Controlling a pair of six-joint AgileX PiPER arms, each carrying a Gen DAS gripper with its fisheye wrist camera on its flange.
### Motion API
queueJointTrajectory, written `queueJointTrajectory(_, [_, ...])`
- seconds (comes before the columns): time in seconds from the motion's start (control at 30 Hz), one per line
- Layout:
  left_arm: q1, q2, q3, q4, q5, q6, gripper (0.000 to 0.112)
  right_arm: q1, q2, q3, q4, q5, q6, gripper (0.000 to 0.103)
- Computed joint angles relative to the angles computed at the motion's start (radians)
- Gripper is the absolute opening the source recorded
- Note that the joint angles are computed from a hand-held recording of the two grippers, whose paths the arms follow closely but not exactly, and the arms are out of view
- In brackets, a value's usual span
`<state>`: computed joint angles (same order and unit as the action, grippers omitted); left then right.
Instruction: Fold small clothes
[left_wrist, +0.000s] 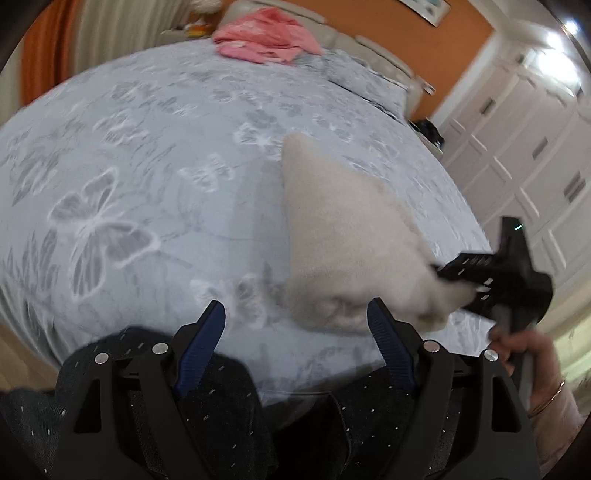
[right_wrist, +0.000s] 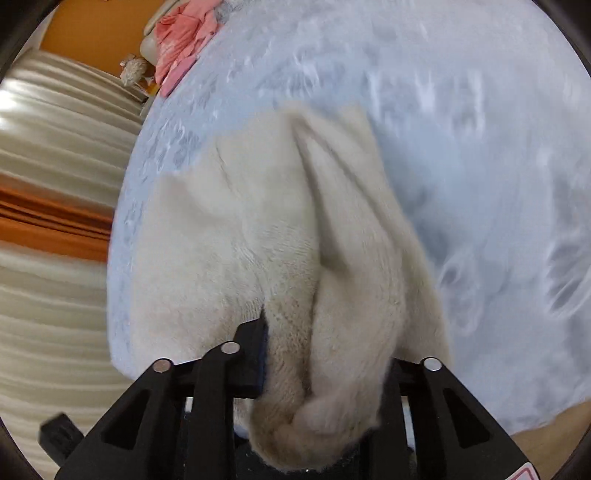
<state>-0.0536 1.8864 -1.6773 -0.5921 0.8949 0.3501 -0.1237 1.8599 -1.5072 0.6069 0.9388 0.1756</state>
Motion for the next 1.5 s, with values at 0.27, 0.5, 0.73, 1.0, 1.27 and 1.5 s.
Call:
queueJointTrajectory(0.27, [-0.17,0.038,-0.043,0.204,-0.094,0.014,0.082,-0.039,0.056,-0.085,0.088,0.034,-0.081,0.067])
queueJointTrajectory(0.5, [-0.181,0.142,-0.14,0.293,-0.045,-0.087,0.06,0.003,0.003,-0.182,0.006,-0.018,-0.129,0.013])
queueJointTrajectory(0.73, [-0.156,0.21,-0.214,0.377,0.026,-0.273,0.061,-0.013,0.01,0.0,-0.036,-0.058,-0.065,0.01])
queueJointTrajectory(1.0, [-0.145,0.216,-0.208,0.369,0.032,-0.283,0.06,-0.033,-0.012,0.055,0.239,-0.086,-0.144,0.07])
queueJointTrajectory(1.27, [-0.096,0.238,-0.281,0.296,0.152,-0.254,0.015,0.071,-0.069,-0.051,0.091,-0.15,-0.056,0.005])
queueJointTrajectory(1.5, [-0.074,0.305,-0.364,0.302,0.268,-0.309,0.012,0.052,-0.02,0.059,-0.101,-0.058,0.025,0.004])
